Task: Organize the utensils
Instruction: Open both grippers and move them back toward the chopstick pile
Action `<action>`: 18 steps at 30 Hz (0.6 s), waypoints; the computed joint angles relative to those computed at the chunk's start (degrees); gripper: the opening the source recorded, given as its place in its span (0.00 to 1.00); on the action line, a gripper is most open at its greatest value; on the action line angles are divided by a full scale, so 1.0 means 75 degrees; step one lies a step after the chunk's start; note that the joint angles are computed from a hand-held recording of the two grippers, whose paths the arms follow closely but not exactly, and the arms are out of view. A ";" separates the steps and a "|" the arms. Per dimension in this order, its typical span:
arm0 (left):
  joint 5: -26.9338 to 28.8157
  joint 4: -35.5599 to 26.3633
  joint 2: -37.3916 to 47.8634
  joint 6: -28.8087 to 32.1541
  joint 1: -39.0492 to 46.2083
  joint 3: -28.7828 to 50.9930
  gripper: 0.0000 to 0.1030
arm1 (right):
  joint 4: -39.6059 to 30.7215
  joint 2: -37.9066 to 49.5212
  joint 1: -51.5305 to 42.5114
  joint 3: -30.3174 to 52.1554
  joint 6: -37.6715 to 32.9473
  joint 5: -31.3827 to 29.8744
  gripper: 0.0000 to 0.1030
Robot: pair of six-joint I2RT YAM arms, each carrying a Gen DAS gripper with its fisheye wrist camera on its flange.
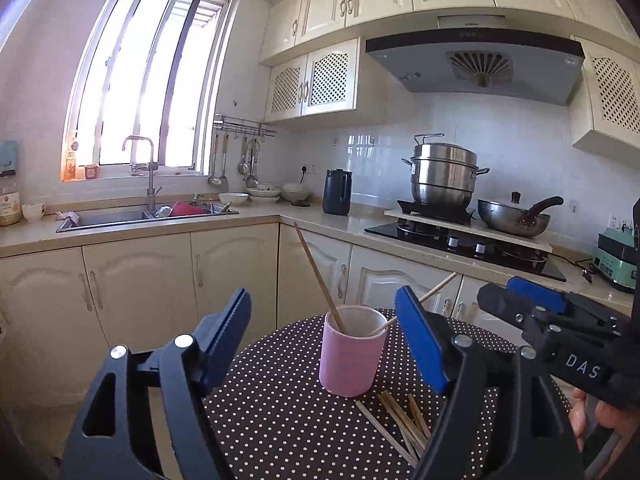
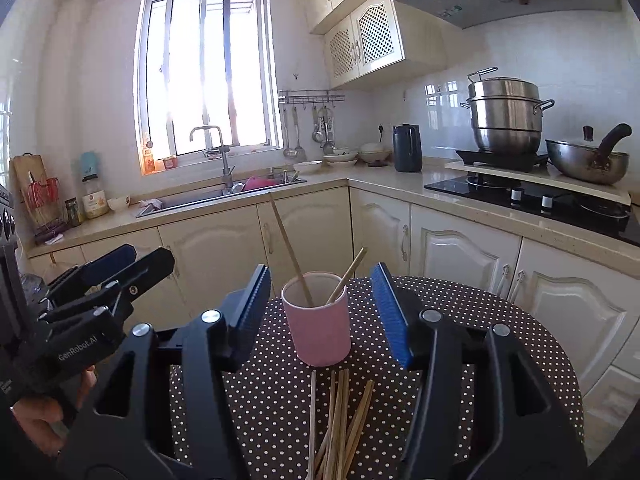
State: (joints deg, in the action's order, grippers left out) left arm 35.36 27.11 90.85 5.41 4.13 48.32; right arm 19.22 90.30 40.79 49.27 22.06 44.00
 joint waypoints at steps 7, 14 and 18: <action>0.0122 -0.0309 -0.0563 0.0566 0.0139 -0.0712 0.72 | -0.0644 -0.0190 0.0535 -0.0239 0.0657 0.0454 0.53; -0.0123 -0.0999 -0.0505 0.1042 -0.0016 -0.0794 0.72 | -0.1194 -0.0168 0.0648 -0.0413 0.1280 0.0405 0.53; -0.0377 -0.1122 -0.0368 0.1347 -0.0200 -0.0904 0.72 | -0.1467 -0.0138 0.0497 -0.0529 0.1640 0.0149 0.53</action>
